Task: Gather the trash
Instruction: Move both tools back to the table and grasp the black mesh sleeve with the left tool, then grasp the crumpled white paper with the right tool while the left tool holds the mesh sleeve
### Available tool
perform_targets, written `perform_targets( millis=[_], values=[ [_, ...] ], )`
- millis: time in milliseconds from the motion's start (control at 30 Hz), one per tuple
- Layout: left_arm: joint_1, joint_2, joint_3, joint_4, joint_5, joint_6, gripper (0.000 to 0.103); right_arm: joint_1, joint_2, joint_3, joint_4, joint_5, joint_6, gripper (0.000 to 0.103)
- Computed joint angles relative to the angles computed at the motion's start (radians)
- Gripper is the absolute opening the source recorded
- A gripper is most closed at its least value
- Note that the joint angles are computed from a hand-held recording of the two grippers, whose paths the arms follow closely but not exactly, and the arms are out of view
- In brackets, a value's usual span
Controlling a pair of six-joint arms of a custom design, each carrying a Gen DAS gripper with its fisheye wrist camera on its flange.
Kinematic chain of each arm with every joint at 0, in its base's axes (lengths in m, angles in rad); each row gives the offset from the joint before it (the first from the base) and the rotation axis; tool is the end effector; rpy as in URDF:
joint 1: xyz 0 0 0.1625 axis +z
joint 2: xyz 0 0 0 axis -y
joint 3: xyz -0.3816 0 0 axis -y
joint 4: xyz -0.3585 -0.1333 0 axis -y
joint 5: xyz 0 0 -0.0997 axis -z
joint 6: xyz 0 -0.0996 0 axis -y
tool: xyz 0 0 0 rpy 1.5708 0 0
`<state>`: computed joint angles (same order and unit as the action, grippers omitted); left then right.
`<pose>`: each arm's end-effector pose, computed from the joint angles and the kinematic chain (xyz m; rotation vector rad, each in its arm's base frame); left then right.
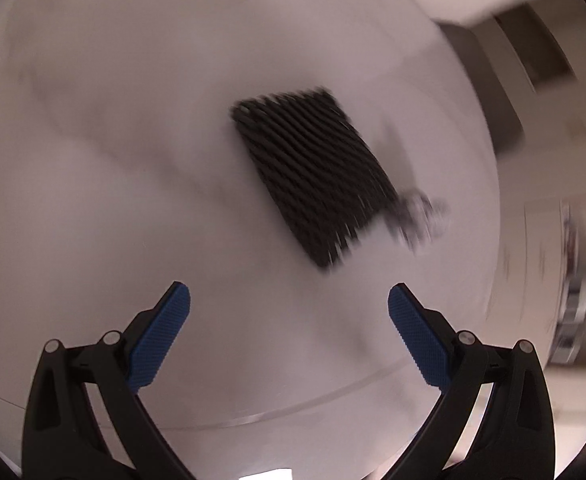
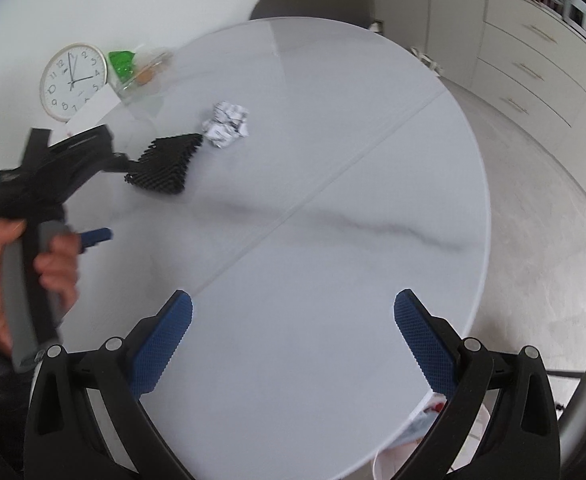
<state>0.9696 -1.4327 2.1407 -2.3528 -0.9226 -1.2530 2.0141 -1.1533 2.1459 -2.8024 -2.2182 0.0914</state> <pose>-0.0838 -0.4642 0.2355 -0.8969 2.5490 -0.7861 0.2662 -0.3898 0.1575 0.3426 -2.5094 0.5174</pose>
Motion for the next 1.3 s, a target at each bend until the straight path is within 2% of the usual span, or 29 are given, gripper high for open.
perform_targets(
  millis=[200,333,500,567,633,733,800,867,967,1133,1300],
  values=[
    [0.09,0.1,-0.073,-0.052,-0.014,-0.054,0.086,-0.03,0.045,-0.044,0.011,0.043,-0.011,0.1],
    [0.099,0.133,-0.103,-0.051,-0.001,-0.08,0.084,-0.051,0.058,-0.052,0.007,0.068,-0.037,0.1],
    [0.109,0.177,-0.143,-0.066,0.002,-0.083,0.076,-0.07,0.06,-0.058,0.003,0.083,-0.06,0.1],
    [0.106,0.178,-0.149,-0.072,-0.005,-0.076,0.067,-0.076,0.055,-0.054,0.002,0.086,-0.063,0.1],
    [0.111,0.192,-0.163,-0.08,-0.021,-0.068,0.064,-0.08,0.051,-0.052,0.006,0.084,-0.061,0.1],
    [0.123,0.222,-0.206,-0.068,-0.021,-0.05,0.052,-0.087,0.043,-0.045,0.009,0.082,-0.056,0.1],
    [0.126,0.225,-0.217,-0.049,-0.021,-0.024,0.042,-0.09,0.04,-0.041,0.014,0.078,-0.053,0.1],
    [0.133,0.232,-0.23,-0.038,-0.026,0.007,0.027,-0.09,0.039,-0.039,0.016,0.073,-0.049,0.1],
    [0.131,0.222,-0.225,-0.023,-0.019,0.033,0.018,-0.09,0.048,-0.045,0.023,0.066,-0.046,0.1],
    [0.111,0.19,-0.204,0.006,0.023,0.094,0.015,-0.084,0.077,-0.071,0.03,0.052,-0.064,0.1],
    [0.061,0.099,-0.144,0.133,0.075,0.098,0.015,-0.075,0.141,-0.14,0.041,0.043,-0.106,0.1]
  ],
)
